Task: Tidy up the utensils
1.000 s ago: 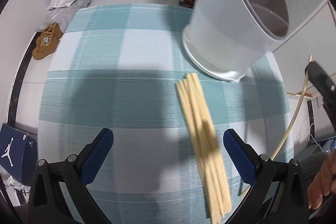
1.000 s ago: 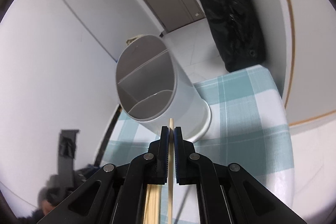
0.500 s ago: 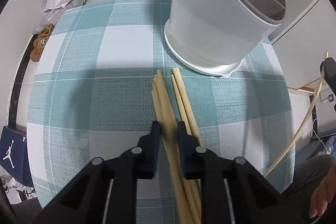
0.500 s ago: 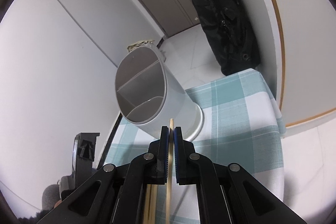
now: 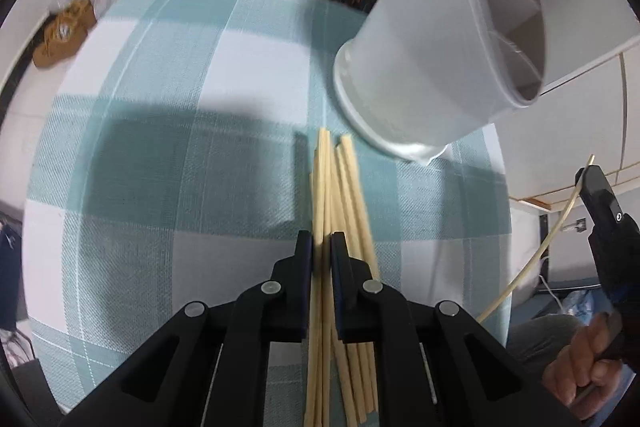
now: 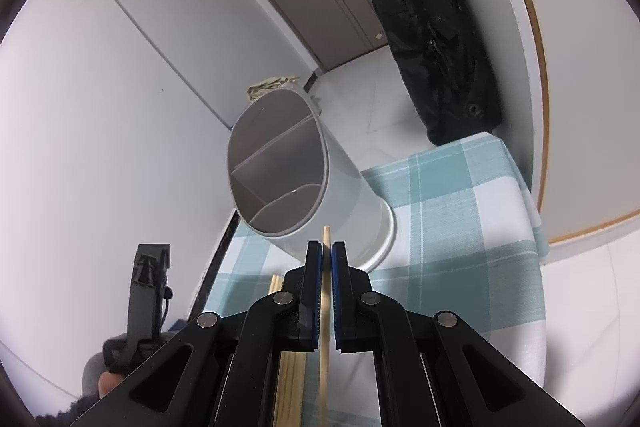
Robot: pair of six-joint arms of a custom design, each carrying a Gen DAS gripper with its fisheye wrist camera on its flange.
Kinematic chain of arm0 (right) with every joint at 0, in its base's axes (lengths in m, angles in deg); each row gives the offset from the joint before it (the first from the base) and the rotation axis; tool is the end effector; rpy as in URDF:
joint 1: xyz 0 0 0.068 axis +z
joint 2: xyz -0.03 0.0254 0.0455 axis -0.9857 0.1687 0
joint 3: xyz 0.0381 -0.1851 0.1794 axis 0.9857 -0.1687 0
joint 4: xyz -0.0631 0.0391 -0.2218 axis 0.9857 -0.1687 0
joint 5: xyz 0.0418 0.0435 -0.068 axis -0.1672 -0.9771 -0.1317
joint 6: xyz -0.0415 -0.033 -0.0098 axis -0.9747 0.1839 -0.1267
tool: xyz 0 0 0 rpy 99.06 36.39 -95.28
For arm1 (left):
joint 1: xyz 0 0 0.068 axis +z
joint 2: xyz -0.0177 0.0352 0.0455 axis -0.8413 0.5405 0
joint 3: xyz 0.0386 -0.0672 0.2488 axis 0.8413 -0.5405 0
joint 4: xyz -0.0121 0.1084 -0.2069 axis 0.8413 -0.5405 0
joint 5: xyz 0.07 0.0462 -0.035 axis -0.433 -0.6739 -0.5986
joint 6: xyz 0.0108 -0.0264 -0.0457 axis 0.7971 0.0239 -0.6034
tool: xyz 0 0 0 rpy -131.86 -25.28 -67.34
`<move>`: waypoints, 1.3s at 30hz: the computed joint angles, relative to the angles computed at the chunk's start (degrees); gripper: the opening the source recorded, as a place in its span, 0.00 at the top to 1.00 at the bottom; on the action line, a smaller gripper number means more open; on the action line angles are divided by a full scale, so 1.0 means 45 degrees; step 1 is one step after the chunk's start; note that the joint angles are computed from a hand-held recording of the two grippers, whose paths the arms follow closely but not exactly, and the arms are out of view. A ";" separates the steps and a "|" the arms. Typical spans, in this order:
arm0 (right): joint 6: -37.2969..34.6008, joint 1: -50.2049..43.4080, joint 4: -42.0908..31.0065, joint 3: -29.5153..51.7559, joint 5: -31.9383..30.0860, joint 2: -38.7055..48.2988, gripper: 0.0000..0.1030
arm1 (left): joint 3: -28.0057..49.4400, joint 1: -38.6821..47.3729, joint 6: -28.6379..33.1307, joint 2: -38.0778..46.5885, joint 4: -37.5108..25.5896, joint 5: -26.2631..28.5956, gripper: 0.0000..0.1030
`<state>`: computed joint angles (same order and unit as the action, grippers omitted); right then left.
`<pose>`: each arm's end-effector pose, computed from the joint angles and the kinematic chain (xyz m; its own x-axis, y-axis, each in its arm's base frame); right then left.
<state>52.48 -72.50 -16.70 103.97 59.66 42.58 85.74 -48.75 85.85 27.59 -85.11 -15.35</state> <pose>0.2996 0.0551 0.2177 -0.7276 0.2691 -0.6310 -0.1548 0.8317 0.5332 0.3407 0.0355 0.2088 -0.9761 -0.0700 -0.2059 0.0218 0.9106 -0.4127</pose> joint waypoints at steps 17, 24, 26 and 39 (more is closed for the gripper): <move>-0.0005 0.0589 0.0064 0.0300 0.0294 0.0539 0.96 | 0.1115 0.0679 0.1370 0.0317 -0.0831 -0.1494 0.72; 0.0003 0.0686 0.0111 0.0386 0.0325 0.0635 0.96 | -0.0049 -0.0109 0.0895 -0.0223 0.0962 -0.3849 0.59; 0.0002 0.0672 0.0117 0.0387 0.0308 0.0610 0.96 | -0.0037 -0.0175 0.0981 -0.0170 0.1048 -0.4078 0.59; 0.0099 0.0613 0.0208 0.0395 0.0048 0.0531 0.96 | -0.0585 -0.0635 0.0897 -0.0202 0.2074 -0.5213 0.57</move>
